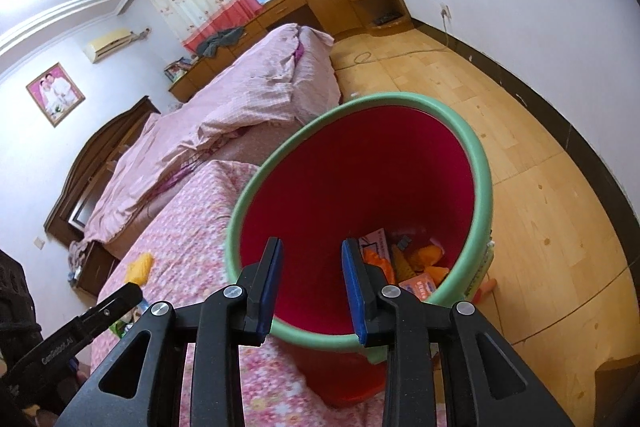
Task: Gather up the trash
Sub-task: 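Move the left tool to the bed and grasp the green coil box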
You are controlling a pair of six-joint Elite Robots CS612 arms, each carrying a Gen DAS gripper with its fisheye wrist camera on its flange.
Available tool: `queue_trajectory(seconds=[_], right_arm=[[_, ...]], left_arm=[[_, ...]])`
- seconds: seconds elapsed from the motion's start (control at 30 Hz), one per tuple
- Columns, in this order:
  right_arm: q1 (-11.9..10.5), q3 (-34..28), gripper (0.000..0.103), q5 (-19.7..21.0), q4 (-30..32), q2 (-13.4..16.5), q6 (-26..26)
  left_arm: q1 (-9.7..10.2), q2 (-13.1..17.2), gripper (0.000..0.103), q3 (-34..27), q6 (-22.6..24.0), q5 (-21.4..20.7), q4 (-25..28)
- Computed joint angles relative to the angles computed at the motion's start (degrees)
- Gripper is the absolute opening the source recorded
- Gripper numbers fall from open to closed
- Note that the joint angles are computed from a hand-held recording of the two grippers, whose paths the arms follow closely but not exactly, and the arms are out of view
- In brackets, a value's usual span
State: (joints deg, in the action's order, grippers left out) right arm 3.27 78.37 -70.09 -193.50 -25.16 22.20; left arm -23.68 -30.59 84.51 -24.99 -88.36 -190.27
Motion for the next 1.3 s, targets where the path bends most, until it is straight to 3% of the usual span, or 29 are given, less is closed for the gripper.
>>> queue_trajectory(seconds=[0.53,0.77,1.03,1.3], right_arm=[[3.62,-1.36,0.031,1.09,4.29,-0.56,-6.94],[5.15,-3.03,0.031,1.33,7.61,-0.02,-9.18],[6.18,-4.97,0.032,1.14,11.79,0.63,-10.79],[6.71,-6.98,0.032,0.09,14.43,1.77,-11.13]], left_arm=[[4.18,-2.69,0.032,8.48,-10.01,7.65,-6.31],[6.35,-3.06,0.032,10.62,-14.17,11.76,-5.9],[8.96,-2.04,0.037,9.76,-16.81,11.66,-1.04],[10.84,0.67,0.037,5.6,-17.53,8.54,2.38]])
